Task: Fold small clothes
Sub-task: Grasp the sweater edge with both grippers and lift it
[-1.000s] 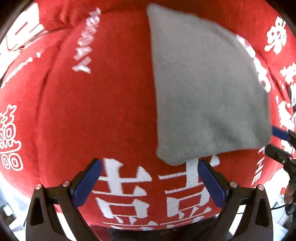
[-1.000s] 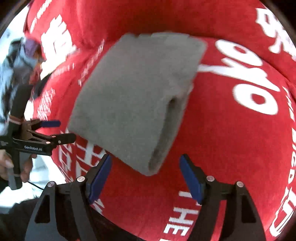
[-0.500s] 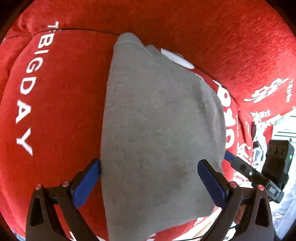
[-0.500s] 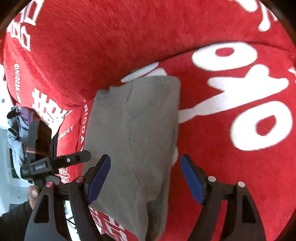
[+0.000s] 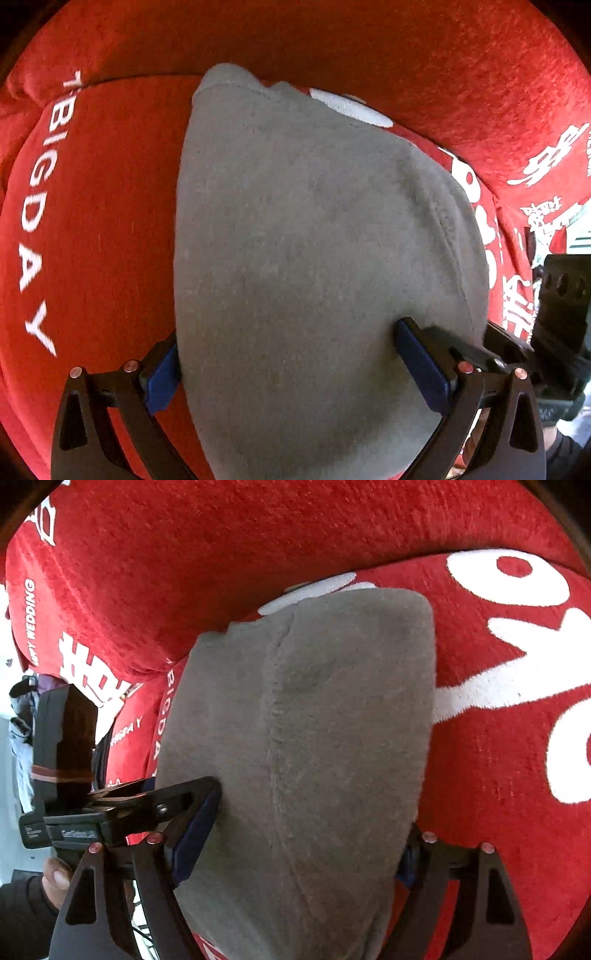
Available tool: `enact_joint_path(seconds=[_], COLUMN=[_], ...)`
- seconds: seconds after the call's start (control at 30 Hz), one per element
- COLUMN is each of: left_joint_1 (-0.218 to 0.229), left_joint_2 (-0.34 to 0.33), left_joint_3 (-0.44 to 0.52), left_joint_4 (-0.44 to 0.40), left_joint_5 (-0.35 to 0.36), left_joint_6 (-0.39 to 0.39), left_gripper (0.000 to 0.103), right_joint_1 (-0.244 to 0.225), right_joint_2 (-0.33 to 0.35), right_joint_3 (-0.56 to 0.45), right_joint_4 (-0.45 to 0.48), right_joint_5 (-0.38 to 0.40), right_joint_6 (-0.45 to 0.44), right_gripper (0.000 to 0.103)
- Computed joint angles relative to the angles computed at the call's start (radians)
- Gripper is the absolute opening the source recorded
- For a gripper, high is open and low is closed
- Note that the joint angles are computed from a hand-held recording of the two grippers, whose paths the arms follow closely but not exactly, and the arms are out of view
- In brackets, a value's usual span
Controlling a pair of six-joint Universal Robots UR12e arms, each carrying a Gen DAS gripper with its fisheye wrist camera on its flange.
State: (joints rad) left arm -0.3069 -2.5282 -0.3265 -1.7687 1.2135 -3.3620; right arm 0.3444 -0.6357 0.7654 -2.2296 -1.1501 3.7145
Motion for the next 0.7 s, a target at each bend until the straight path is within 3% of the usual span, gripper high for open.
enact_joint_path(seconds=[0.03, 0.1, 0.2, 0.27, 0.37, 0.5, 0.7], left_joint_1=[0.004, -0.003, -0.004, -0.002, 0.003, -0.004, 0.006], left_joint_2=[0.000, 0.006, 0.039, 0.049, 0.040, 0.001, 0.018], left_joint_3=[0.000, -0.009, -0.054, -0.060, -0.019, 0.097, 0.143], left_joint_4=[0.003, 0.023, 0.057, 0.058, 0.011, -0.075, -0.149], left_joint_5=[0.009, 0.038, 0.059, 0.067, 0.068, 0.094, 0.095], left_joint_6=[0.011, 0.033, 0.061, 0.069, 0.066, 0.068, 0.068], left_gripper=[0.100, 0.091, 0.073, 0.059, 0.048, 0.046, 0.046], right_joint_1=[0.003, 0.009, 0.017, 0.021, 0.029, 0.044, 0.064], right_joint_2=[-0.001, 0.001, 0.000, -0.009, -0.018, -0.029, -0.059], right_joint_3=[-0.002, -0.021, -0.046, -0.042, -0.047, -0.080, -0.091], right_joint_4=[0.007, 0.052, 0.092, 0.090, 0.089, 0.140, 0.168], right_joint_5=[-0.015, -0.049, -0.073, -0.094, -0.109, -0.127, -0.136], right_joint_6=[-0.008, -0.054, -0.075, -0.073, -0.053, -0.072, -0.055], right_gripper=[0.081, 0.068, 0.055, 0.050, 0.047, 0.045, 0.041])
